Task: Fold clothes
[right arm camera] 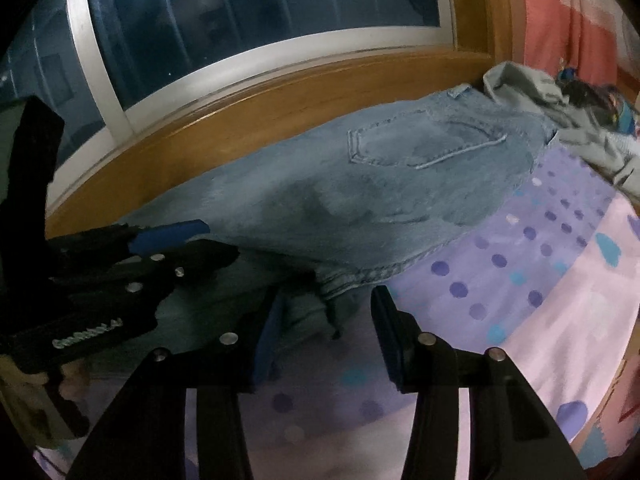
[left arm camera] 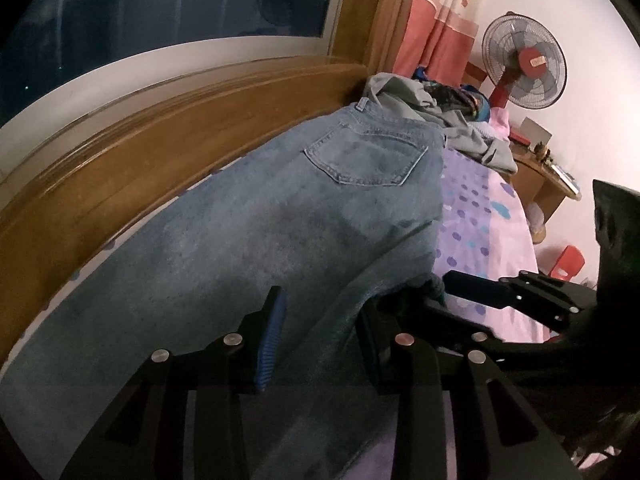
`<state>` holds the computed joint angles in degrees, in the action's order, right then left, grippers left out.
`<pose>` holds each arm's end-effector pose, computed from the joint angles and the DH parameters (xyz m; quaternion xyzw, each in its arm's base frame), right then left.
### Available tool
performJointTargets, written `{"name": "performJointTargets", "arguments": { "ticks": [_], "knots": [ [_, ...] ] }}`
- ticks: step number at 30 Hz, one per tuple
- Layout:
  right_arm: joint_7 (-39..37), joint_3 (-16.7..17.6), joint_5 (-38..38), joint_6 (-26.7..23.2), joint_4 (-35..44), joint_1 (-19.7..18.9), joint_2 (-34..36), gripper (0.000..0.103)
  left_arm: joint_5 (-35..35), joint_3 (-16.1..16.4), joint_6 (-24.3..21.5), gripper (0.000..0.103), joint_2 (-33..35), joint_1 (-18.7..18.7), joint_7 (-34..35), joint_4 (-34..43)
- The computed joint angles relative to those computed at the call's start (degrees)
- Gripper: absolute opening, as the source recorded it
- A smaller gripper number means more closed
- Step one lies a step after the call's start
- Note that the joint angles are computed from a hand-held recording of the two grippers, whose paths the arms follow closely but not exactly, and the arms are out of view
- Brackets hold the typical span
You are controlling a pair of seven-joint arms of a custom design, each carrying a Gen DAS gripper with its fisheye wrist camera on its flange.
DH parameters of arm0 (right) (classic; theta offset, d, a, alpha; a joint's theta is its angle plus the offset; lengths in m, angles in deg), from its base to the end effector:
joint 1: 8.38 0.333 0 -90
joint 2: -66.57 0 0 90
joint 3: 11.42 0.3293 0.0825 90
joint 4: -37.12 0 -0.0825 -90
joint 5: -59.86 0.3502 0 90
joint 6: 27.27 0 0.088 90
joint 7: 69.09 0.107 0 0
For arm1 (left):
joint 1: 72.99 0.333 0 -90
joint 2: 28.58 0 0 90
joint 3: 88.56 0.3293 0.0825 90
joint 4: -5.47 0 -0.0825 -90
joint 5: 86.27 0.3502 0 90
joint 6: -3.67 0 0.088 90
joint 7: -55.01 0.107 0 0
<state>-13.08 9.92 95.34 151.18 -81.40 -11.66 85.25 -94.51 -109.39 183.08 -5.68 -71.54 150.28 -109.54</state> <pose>0.5960 0.1234 0.3910 -0.7288 0.5768 -0.1625 0.3314 0.6107 -0.1753 0.3900 -0.5858 0.7209 -0.3371 0.1532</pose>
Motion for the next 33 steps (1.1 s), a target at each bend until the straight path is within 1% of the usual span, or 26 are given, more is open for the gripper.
{"name": "performJointTargets", "arguments": {
  "ticks": [2,3,4,7,10,11,14,16,17,19,22,24,27,28,30,31,32,33],
  "knots": [
    [3.3,-4.5,-4.0,-0.2,0.6,4.3,0.3,0.039,0.2,-0.2,0.1,0.034,-0.1,0.0,0.3,-0.1],
    [5.2,-6.7,-6.1,-0.5,1.0,6.3,0.5,0.038,0.4,0.0,0.1,0.034,-0.2,-0.2,0.3,-0.1],
    [6.6,-7.4,-7.6,-0.8,1.3,7.0,0.6,0.038,0.1,-0.8,0.2,0.034,-0.2,0.5,0.5,-0.1],
    [5.6,-3.3,-5.8,-1.9,1.7,2.9,0.4,0.038,-0.9,-3.1,0.4,0.034,-0.2,2.4,1.3,-0.1],
    [1.5,1.0,-0.6,-4.5,2.3,-1.7,0.5,0.038,-0.2,-0.9,0.1,0.033,-0.2,0.4,0.8,0.3],
    [0.1,1.7,1.7,-5.8,2.8,-2.7,0.6,0.037,-0.1,-0.4,0.0,0.033,-0.1,-0.1,0.5,0.4],
    [-3.9,2.8,8.3,-10.5,4.4,-4.9,0.9,0.036,-0.6,-1.0,-0.1,0.033,-0.1,0.3,0.4,0.4],
    [-7.7,4.3,14.5,-14.9,5.9,-7.5,1.2,0.036,-0.3,-0.6,0.0,0.033,-0.2,0.0,0.4,0.4],
    [-8.8,4.3,16.6,-17.0,6.6,-8.2,1.4,0.036,0.2,0.5,0.0,0.033,-0.2,-0.9,0.1,0.5],
    [-9.4,2.9,17.4,-19.6,7.8,-7.7,1.8,0.037,0.8,1.4,-0.3,0.033,0.0,-1.7,-0.2,0.9],
    [-10.3,0.7,17.8,-20.7,9.2,-5.8,2.3,0.037,1.3,2.4,-0.5,0.033,0.2,-2.7,-0.9,1.5],
    [-8.9,-1.7,15.9,-20.7,10.6,-3.4,3.3,0.037,1.7,3.1,-0.7,0.033,0.3,-3.2,-1.3,2.0],
    [-3.0,-8.4,7.5,-18.3,11.1,3.6,4.1,0.037,2.2,3.5,-1.2,0.033,0.4,-3.5,-1.6,2.3],
    [-1.3,-10.1,5.0,-17.8,10.9,5.3,4.1,0.037,2.1,2.9,-1.2,0.033,0.4,-2.9,-1.3,2.3],
    [1.9,-12.4,1.0,-15.6,9.8,8.0,4.0,0.036,1.7,1.8,-1.4,0.033,0.4,-2.1,-0.6,2.2],
    [3.9,-13.5,-1.4,-14.2,9.1,9.3,4.0,0.033,1.5,1.2,-1.5,0.033,0.4,-1.6,-0.2,2.2],
    [6.0,-14.4,-3.7,-12.5,8.4,10.5,3.9,0.022,0.7,-0.2,-1.5,0.033,-0.1,-0.5,0.4,1.8],
    [7.8,-15.0,-5.6,-10.8,7.6,11.3,3.7,0.017,-0.1,-1.7,-1.4,0.033,-0.5,0.7,1.1,1.3]
  ]
}}
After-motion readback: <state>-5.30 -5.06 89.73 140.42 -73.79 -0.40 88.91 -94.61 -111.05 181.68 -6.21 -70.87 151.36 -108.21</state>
